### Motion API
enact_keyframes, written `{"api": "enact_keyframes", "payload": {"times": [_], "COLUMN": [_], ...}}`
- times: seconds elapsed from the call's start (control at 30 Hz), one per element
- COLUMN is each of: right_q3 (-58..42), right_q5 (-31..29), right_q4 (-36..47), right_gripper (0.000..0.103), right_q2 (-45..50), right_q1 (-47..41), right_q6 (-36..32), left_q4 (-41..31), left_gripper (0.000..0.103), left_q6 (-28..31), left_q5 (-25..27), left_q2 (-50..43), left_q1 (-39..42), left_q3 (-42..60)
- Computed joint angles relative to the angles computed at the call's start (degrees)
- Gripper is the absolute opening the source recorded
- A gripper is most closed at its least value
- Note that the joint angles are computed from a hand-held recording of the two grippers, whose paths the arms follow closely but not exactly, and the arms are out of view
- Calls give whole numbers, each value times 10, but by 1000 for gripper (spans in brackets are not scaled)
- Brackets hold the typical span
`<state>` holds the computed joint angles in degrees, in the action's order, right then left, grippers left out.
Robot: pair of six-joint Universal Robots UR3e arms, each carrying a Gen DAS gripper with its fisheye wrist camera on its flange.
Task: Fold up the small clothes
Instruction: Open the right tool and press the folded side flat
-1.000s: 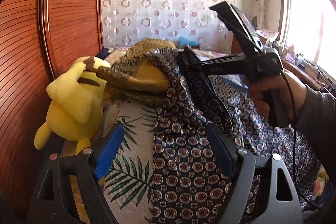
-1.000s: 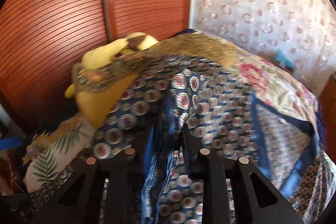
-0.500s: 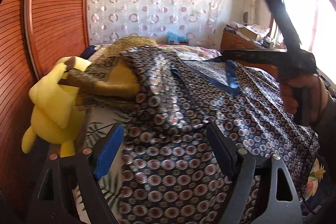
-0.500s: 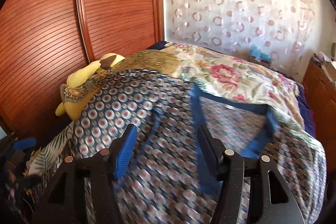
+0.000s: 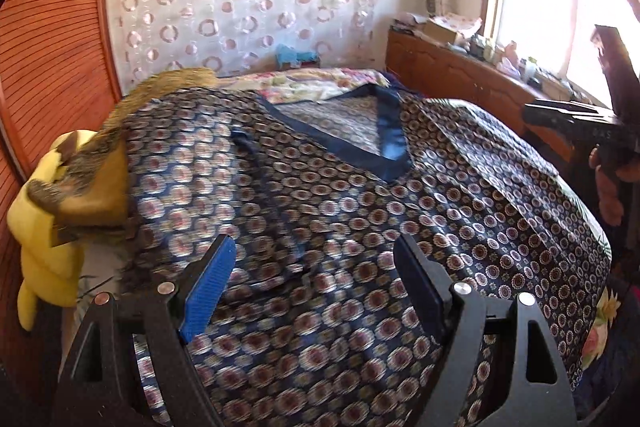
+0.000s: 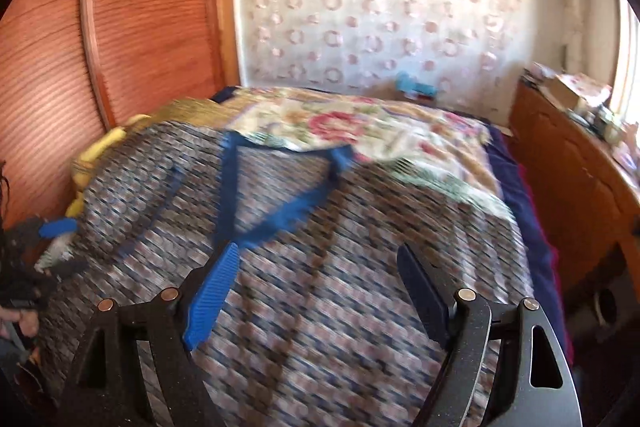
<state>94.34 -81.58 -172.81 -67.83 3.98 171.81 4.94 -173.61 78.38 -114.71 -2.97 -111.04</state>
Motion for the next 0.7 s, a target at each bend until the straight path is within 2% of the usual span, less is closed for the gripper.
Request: {"api": "enact_keyframes", "payload": {"times": [0.23,0.43,0.6,0.7], "right_q3": [154,212,241,228], "right_q5": [2,-2,20,28], "right_q4": [-39,-32,-22,-10], "right_gripper": [83,83,83,83], "right_q2": [-77,-110,-116,-103], "right_q1": [-91,-157,-200,-201], "right_q6": [4,13,34,55], "left_q4": [-90,-141,-180,-204], "left_gripper": [82,82,82,82], "left_q6": [7,3,6,8], "left_q5": [18,35,43,50], "left_q2": [-66,-99,-124,-147], "left_q1": [-48,-67,-76,-81], "left_q3": [109,169,217,246]}}
